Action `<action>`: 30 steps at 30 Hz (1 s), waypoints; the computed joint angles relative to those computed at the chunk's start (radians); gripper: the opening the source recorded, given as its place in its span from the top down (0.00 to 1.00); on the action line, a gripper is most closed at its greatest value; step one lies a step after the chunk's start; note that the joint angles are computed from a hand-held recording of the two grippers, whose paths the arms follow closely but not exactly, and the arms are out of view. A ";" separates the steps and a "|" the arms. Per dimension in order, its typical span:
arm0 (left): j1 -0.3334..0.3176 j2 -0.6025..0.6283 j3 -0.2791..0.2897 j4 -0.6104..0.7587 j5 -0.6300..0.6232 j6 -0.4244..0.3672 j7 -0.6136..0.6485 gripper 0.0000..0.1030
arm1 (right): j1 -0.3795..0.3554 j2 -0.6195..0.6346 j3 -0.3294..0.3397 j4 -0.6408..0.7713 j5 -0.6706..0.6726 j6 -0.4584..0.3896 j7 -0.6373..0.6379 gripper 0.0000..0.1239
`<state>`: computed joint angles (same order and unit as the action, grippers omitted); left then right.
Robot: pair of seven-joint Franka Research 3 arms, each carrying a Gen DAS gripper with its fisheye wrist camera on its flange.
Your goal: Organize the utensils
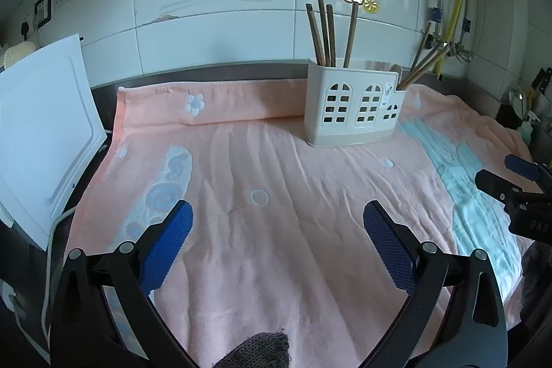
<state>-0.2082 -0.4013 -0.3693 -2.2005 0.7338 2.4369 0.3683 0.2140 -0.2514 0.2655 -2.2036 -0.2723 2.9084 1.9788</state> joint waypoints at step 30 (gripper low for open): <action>-0.003 -0.014 0.001 -0.024 -0.024 0.010 -0.019 0.05 | 0.011 -0.008 0.005 -0.015 0.025 0.005 -0.029 0.23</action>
